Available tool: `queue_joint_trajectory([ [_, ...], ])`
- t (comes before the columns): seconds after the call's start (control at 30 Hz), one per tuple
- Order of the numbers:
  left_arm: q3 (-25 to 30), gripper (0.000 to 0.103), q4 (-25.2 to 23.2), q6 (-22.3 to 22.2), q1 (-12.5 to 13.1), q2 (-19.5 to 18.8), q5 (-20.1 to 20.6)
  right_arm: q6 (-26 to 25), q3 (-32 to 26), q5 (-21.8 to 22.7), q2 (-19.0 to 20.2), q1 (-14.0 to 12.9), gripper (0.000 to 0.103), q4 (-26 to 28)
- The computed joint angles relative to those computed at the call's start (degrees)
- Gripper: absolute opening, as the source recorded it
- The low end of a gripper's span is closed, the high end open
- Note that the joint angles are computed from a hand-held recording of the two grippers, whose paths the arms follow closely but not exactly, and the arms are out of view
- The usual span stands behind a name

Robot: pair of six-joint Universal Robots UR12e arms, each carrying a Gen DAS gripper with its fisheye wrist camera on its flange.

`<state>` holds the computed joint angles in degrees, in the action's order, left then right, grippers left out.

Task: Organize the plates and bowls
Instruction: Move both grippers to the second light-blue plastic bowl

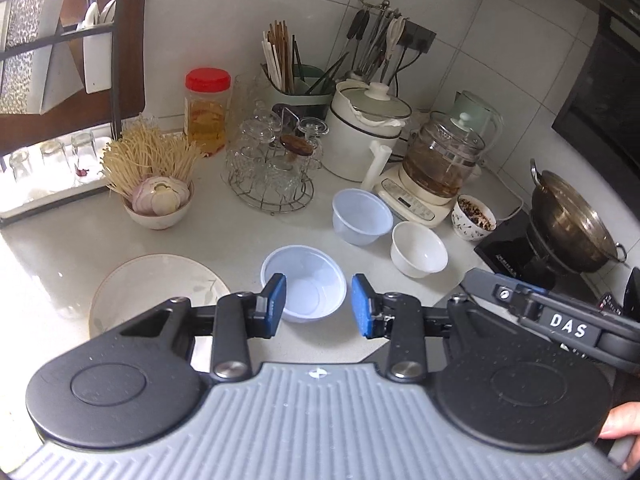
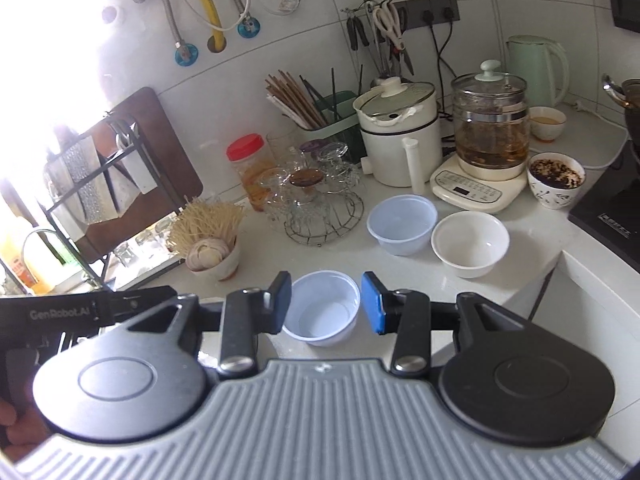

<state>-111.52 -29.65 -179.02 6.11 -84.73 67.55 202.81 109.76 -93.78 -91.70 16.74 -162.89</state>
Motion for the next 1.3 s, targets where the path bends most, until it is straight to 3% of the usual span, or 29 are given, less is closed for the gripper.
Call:
queue_joint_trajectory([
  [0.23, -1.00, 0.041, -0.89, -0.69, 0.09, 0.55, -1.11, 0.87, 0.61, -0.69, -0.68, -0.32, 0.043, 1.55],
  [0.4, 0.23, 0.041, -1.11, -1.40, -1.10, -1.27, -1.05, 1.00, 0.71, -0.34, -0.56, -1.67, 0.043, 2.68],
  [0.83, 9.97, 0.041, -1.35, -3.03, -7.14, -11.95, 2.93, -1.06, -2.01, 4.46, 2.97, -8.48, 0.043, 4.10],
  [1.3, 22.27, 0.042, -5.76, -3.65, -10.91, -23.52, 6.48, -2.54, -7.63, 9.32, 9.76, -13.39, 0.043, 7.27],
])
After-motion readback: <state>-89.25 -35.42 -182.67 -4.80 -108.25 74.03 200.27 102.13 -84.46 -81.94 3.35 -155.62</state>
